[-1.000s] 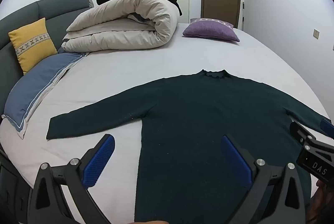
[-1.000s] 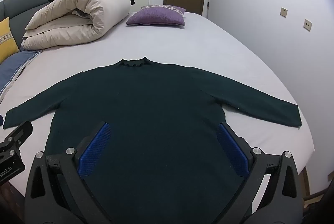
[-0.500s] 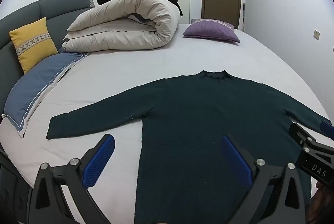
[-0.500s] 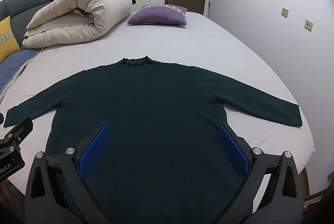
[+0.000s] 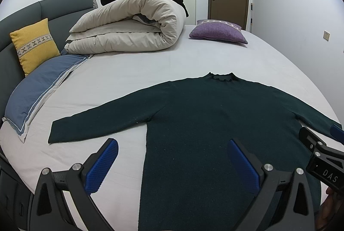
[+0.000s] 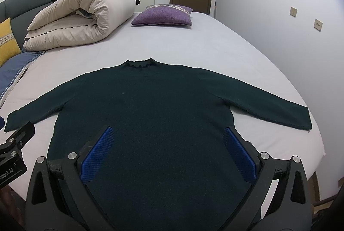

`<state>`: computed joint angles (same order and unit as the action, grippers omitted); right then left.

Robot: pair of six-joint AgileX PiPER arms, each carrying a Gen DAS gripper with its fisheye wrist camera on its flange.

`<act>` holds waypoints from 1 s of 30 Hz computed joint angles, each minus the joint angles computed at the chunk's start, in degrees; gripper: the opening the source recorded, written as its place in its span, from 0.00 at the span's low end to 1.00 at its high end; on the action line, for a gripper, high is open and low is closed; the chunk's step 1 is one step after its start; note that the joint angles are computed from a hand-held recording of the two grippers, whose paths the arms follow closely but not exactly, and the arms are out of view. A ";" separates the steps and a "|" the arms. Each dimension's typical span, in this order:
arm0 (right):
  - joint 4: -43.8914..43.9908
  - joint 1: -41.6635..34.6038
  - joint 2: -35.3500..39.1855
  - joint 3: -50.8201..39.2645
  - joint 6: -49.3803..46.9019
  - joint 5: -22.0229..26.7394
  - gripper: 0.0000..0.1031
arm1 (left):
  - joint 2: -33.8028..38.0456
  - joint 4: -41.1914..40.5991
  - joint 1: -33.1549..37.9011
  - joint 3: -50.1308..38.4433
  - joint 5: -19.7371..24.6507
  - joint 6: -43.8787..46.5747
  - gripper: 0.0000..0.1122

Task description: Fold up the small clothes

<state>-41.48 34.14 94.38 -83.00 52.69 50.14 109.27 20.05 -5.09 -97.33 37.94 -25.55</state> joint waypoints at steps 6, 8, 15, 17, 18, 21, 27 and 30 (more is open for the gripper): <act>0.59 -0.44 -0.02 0.06 -0.45 -0.35 1.00 | -0.04 0.19 -0.06 0.16 -0.10 -0.12 0.92; 0.65 -0.49 -0.06 0.13 -0.52 -0.45 1.00 | -0.08 0.08 -0.01 0.18 -0.16 -0.13 0.92; 0.79 -0.61 -0.28 0.45 -0.53 -0.77 1.00 | -0.14 0.33 0.04 0.45 -0.28 -0.34 0.92; 0.78 -0.65 -0.44 0.60 -0.49 -0.83 1.00 | -0.15 0.28 0.11 0.55 -0.37 -0.31 0.92; 0.83 -0.65 -0.44 0.57 -0.52 -0.81 1.00 | -0.15 0.37 0.08 0.57 -0.39 -0.39 0.92; 0.97 -0.60 -0.47 0.46 -0.72 -0.67 1.00 | -0.18 0.17 0.15 0.61 -0.42 -0.19 0.92; 0.94 -0.31 -0.43 0.31 -0.49 -0.52 1.00 | -0.23 0.00 0.31 0.79 -0.57 0.07 0.92; 0.95 -0.27 -0.41 0.28 -0.45 -0.45 1.00 | -0.22 -0.01 0.28 0.69 -0.50 -0.03 0.92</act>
<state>-40.53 33.87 93.96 -82.72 52.25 49.69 109.06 20.03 -4.81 -96.63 37.43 -25.58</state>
